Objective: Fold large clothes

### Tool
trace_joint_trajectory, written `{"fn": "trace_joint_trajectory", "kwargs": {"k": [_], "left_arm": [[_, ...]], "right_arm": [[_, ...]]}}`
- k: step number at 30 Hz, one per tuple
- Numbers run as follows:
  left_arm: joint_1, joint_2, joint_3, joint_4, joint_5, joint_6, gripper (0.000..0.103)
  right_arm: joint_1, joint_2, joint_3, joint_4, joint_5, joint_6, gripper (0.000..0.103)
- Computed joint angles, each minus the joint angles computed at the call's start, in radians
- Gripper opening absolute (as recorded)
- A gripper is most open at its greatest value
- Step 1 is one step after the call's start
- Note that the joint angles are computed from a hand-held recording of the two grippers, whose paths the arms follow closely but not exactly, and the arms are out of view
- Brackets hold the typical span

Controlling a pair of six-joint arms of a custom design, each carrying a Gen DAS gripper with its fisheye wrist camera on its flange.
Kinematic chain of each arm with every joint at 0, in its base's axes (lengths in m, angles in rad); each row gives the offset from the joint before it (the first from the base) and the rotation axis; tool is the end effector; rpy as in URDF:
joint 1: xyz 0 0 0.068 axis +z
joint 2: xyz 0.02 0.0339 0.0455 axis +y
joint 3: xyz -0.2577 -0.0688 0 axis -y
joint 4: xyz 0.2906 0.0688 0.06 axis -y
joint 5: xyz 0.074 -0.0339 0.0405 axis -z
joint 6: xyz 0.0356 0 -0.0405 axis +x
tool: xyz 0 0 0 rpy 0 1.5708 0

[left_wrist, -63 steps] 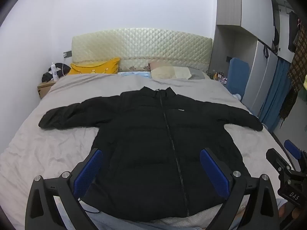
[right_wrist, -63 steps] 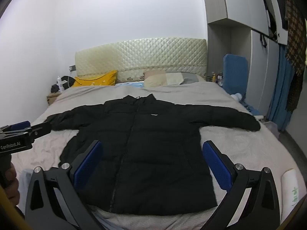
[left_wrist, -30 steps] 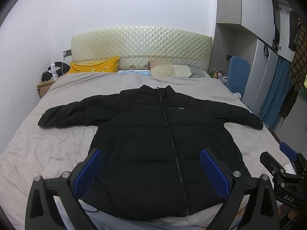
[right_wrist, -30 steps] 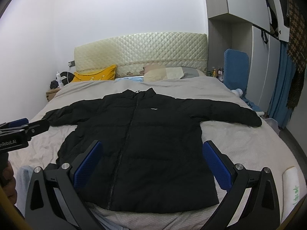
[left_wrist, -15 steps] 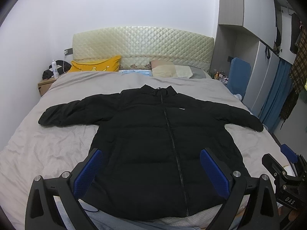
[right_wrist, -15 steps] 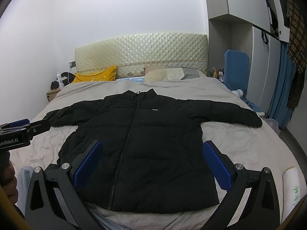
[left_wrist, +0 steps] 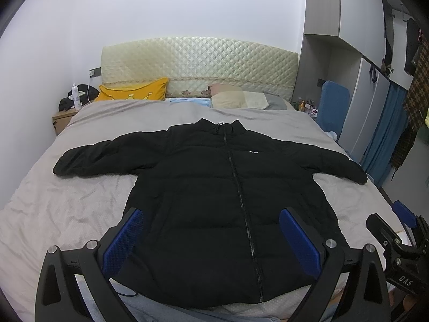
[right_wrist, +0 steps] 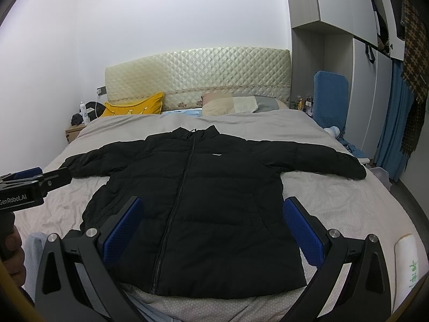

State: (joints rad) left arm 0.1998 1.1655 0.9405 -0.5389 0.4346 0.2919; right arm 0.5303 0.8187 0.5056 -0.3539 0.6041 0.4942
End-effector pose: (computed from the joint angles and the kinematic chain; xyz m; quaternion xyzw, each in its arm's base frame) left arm 0.2890 0.0432 0.2704 0.1259 0.8932 -0.0990 0.4201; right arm 0.2001 0.0939 0.2054 0.1144 0.8611 -0.0289 0.4946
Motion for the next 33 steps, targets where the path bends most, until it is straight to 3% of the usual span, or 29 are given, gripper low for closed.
{"fn": "trace_joint_trajectory", "kwargs": {"k": [21, 33], "left_arm": [[0.026, 0.0, 0.019, -0.028, 0.08, 0.003, 0.102], [-0.018, 0.032, 0.092, -0.02, 0.052, -0.011, 0.102]], "right_arm": [[0.031, -0.058, 0.003, -0.028, 0.029, 0.004, 0.103], [-0.012, -0.087, 0.058, -0.048, 0.006, -0.033, 0.103]]}}
